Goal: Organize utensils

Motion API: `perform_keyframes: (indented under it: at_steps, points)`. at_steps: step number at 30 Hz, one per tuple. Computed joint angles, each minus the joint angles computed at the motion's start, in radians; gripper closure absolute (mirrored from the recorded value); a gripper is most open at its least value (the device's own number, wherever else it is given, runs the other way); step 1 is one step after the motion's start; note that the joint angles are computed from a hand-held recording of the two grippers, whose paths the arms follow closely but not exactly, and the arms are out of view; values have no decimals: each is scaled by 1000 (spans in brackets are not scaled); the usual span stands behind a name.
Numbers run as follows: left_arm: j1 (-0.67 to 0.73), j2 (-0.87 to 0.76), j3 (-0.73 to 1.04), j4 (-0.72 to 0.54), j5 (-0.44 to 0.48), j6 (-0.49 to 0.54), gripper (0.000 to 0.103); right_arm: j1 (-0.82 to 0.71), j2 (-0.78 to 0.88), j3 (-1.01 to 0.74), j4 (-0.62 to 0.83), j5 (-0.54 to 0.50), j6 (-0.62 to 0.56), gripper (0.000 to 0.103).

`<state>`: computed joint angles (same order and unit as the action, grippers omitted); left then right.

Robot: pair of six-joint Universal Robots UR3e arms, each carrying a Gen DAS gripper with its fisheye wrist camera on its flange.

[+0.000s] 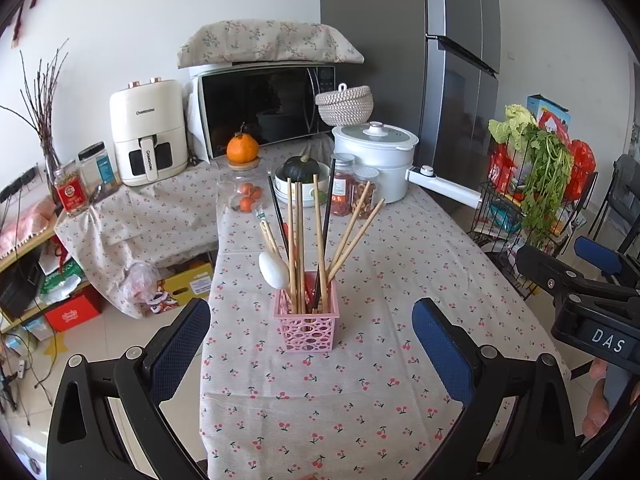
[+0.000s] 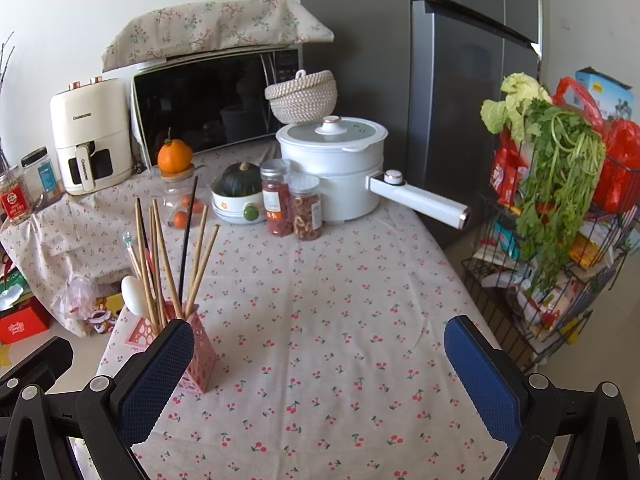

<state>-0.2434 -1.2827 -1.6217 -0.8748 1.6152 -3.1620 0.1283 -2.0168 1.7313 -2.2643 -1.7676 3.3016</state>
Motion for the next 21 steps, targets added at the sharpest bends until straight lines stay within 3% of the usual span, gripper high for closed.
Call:
perform_keyframes:
  at_steps: [21]
  points:
    - [7,8,-7,-22,-6,4,1,20,11,11,-14,-12,3,0]
